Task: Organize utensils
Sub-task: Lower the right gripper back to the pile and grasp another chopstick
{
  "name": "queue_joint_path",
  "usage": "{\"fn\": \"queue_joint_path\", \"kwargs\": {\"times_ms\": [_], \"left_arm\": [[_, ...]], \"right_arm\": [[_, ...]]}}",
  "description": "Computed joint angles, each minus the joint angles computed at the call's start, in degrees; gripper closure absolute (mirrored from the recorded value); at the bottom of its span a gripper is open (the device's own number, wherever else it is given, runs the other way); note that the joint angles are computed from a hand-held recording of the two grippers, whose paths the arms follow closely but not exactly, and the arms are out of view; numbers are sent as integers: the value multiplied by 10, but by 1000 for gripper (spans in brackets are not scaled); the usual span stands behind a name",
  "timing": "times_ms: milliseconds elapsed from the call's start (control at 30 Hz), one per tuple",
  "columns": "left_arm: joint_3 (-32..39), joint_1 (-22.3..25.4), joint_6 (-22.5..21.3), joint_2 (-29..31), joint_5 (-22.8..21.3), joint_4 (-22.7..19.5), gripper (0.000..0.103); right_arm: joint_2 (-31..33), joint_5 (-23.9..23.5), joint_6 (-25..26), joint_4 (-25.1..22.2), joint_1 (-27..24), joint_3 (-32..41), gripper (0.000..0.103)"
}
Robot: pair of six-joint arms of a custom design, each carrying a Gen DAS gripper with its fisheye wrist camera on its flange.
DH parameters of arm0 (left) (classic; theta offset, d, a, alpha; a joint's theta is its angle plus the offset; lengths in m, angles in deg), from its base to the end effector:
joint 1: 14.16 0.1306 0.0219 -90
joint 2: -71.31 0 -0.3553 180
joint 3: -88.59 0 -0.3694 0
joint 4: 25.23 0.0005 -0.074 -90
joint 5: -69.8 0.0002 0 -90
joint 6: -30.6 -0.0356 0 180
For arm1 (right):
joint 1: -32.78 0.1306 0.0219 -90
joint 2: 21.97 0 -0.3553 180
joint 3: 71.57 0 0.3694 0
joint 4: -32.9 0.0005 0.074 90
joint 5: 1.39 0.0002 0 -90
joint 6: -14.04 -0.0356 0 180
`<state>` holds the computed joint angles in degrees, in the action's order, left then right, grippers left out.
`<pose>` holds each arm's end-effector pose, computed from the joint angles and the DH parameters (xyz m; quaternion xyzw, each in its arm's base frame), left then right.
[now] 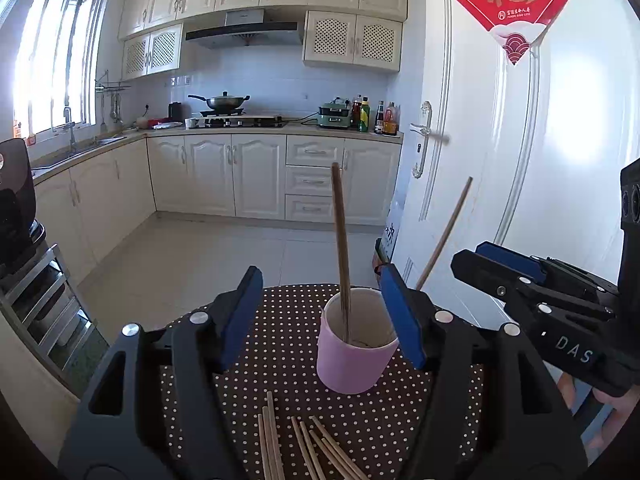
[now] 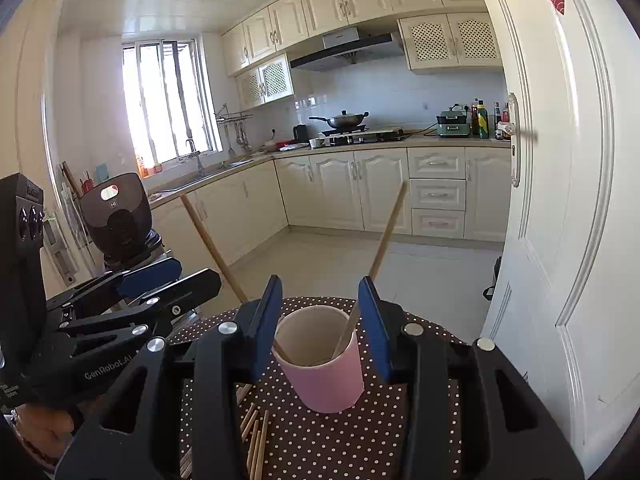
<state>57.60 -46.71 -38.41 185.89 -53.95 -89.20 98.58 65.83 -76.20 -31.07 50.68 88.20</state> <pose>0.4861 -0.2874 0.6113 -0.0621 0.8373 0.0069 0.5431 0.5532 0.1926 0.6252 -0.2319 0.7995 0.2476 0.4957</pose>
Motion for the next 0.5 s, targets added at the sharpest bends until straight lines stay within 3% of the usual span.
{"fn": "queue_joint_path", "kwargs": {"times_ms": [167, 267, 400, 500], "left_arm": [[-78, -5, 5, -57, -13, -18, 36], [-116, -4, 23, -84, -6, -58, 36], [-145, 4, 62, -97, 32, -143, 36], [-175, 14, 88, -107, 71, -176, 36]], "right_arm": [[-50, 5, 23, 8, 6, -77, 63], [-66, 6, 38, -10, 11, -104, 62], [-51, 15, 60, -99, 24, -90, 58], [-34, 32, 77, -163, 38, -76, 58]]}}
